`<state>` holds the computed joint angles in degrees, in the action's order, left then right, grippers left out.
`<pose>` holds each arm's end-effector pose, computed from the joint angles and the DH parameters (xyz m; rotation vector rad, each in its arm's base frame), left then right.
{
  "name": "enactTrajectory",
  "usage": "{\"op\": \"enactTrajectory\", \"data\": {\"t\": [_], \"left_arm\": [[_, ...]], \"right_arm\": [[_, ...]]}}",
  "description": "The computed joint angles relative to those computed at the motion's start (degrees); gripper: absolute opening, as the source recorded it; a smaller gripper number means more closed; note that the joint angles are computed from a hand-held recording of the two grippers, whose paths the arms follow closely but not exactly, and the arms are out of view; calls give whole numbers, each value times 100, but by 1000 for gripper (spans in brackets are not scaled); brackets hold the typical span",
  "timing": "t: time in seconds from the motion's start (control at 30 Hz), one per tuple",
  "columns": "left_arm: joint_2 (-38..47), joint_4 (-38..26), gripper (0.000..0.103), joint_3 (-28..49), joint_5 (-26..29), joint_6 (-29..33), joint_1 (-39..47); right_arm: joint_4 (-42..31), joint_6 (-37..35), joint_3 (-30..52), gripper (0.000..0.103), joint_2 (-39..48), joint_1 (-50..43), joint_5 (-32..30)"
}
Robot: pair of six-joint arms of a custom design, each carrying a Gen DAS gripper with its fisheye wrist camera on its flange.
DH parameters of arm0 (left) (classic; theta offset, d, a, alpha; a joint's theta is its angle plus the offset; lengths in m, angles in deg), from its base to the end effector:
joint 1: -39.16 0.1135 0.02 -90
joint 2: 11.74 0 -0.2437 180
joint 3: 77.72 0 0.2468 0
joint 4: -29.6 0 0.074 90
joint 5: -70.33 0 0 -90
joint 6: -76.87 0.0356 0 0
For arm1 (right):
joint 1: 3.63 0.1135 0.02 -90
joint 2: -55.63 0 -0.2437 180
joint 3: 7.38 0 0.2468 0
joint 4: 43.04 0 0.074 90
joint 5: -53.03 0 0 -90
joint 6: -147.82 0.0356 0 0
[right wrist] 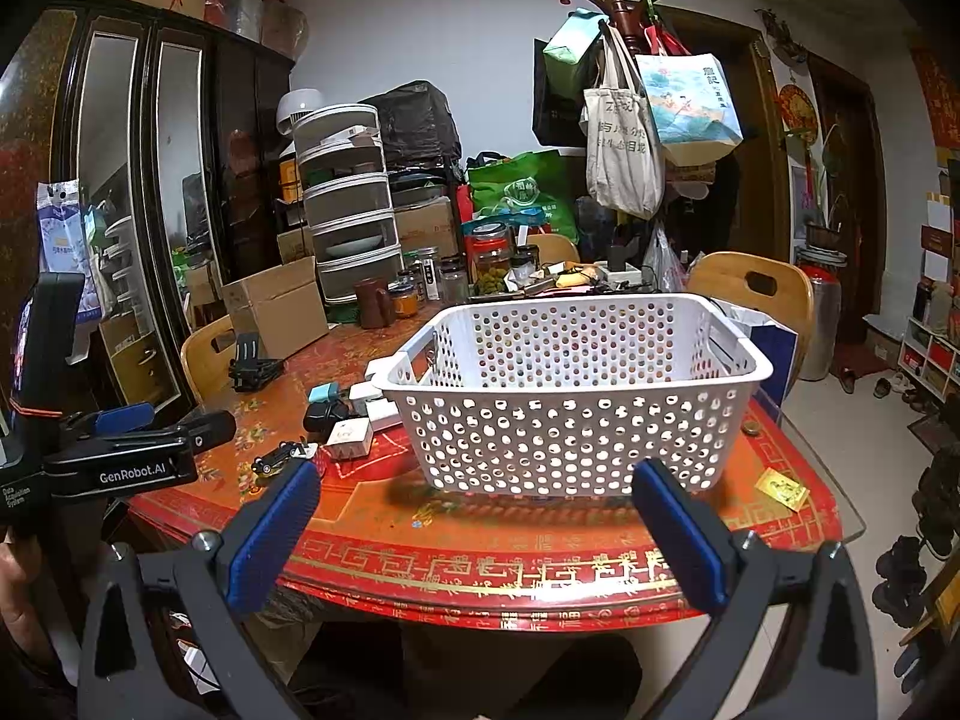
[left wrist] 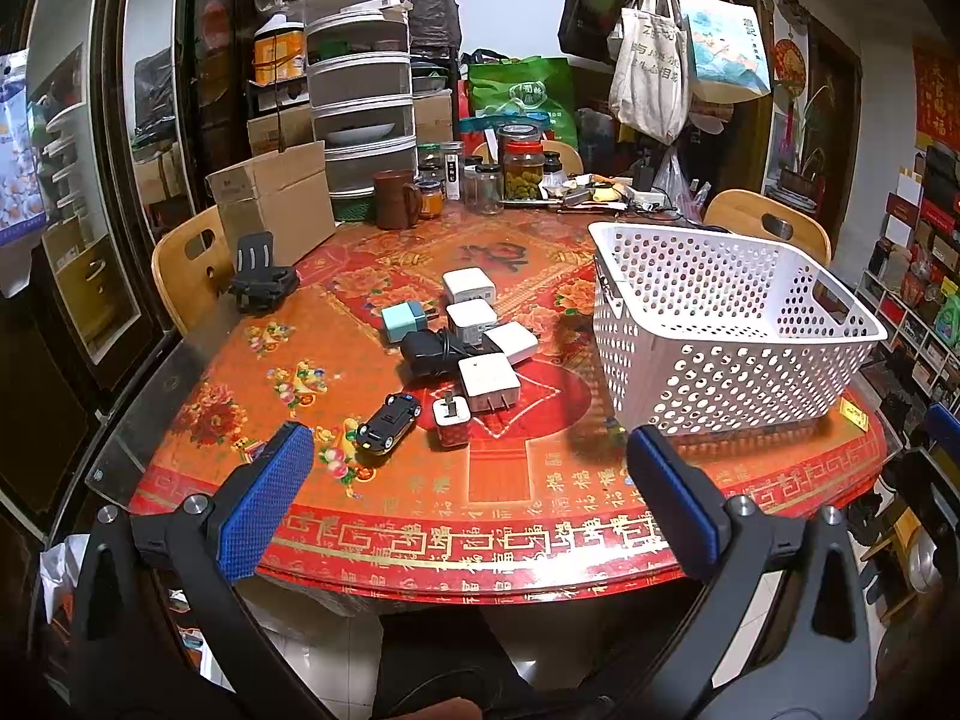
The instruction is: Organize rigid objects
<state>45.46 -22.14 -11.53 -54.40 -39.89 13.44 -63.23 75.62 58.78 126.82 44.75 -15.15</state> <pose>0.1958 -0.0718 0.2868 -0.3134 2.1458 0.1871 0.1986 0.2036 0.2769 -0.2888 1.9749 0.3662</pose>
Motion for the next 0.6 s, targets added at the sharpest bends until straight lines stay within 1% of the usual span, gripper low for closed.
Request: {"op": "enactTrajectory", "data": {"t": [0.3, 0.43, 0.5, 0.6], "left_arm": [[52, 28, 103, -20, -1, 6, -66], [125, 368, 103, -214, -26, 266, 91], [55, 820, 103, -475, 322, 567, 469], [16, 1620, 103, -880, 1158, 919, 1438]], "right_arm": [[2, -1, -1, 103, 8, 6, 12], [38, -8, -19, 103, 91, -119, 24], [5, -119, 75, 103, 207, -353, 153], [40, -232, 324, 103, 377, -1031, 222]]}}
